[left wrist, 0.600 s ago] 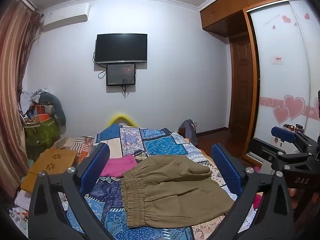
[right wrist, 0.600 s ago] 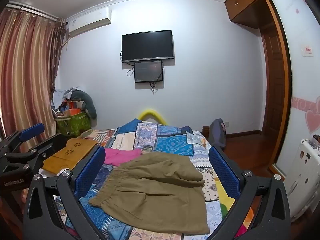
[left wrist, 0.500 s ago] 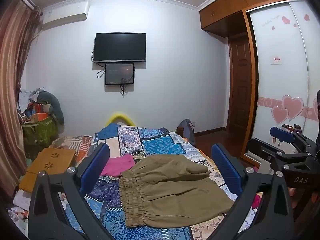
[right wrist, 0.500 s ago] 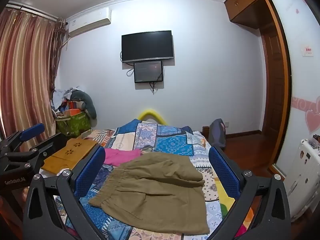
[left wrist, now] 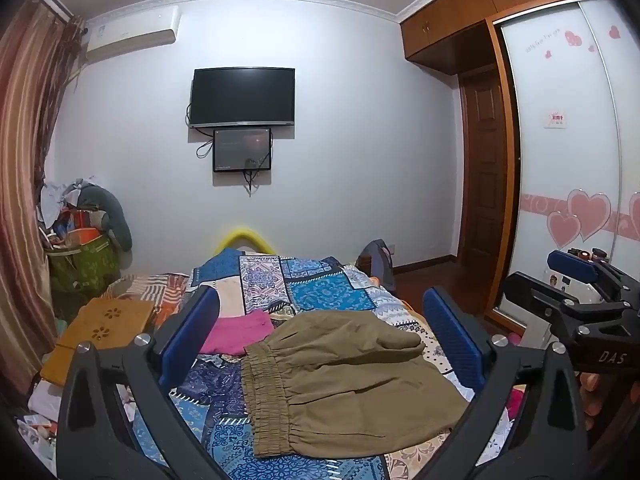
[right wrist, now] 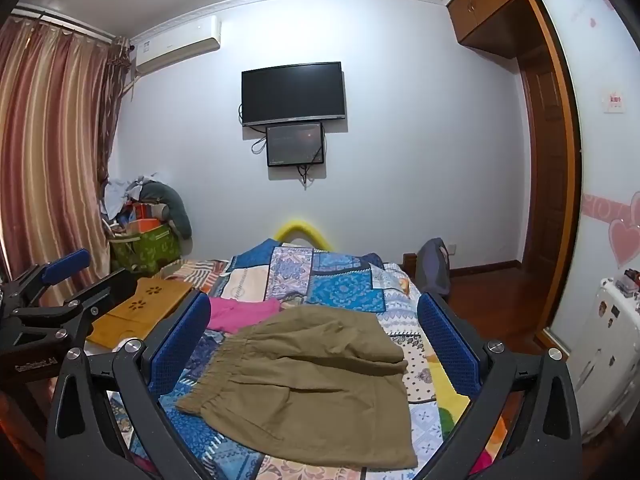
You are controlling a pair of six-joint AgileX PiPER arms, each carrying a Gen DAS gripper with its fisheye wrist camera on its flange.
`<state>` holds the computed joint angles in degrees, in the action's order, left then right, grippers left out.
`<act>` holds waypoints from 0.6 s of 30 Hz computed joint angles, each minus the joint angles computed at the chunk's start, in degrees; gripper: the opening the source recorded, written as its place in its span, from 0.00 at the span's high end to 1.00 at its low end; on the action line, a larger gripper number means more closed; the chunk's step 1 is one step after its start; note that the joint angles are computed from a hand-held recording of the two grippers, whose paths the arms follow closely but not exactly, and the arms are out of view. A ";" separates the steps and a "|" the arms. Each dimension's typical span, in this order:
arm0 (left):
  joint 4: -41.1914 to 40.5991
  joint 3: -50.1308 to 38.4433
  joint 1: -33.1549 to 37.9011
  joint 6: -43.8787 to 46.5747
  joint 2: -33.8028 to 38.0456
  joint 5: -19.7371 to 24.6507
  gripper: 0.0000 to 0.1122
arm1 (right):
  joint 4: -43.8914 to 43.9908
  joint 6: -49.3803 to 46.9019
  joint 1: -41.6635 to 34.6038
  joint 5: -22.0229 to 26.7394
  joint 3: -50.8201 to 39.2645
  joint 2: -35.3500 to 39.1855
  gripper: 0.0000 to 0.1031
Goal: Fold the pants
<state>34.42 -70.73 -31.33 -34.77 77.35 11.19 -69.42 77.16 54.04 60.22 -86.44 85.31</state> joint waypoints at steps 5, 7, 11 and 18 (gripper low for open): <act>1.32 0.08 -0.19 -1.27 0.01 0.09 0.08 | -0.41 0.10 0.20 0.08 -0.10 0.28 0.00; 4.48 0.41 -0.41 -4.44 -0.05 0.04 0.08 | -0.56 0.32 0.33 0.30 -0.04 0.25 0.00; 11.48 0.93 -1.07 -11.08 0.11 0.52 0.08 | -0.79 0.62 0.16 0.01 0.33 0.17 0.00; 10.40 0.35 -1.15 -10.52 0.51 1.08 0.08 | -0.88 0.68 0.27 0.28 0.43 0.18 0.00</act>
<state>44.82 -70.38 -32.47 -45.29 77.86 12.27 -70.30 77.84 54.31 60.50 -86.01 85.49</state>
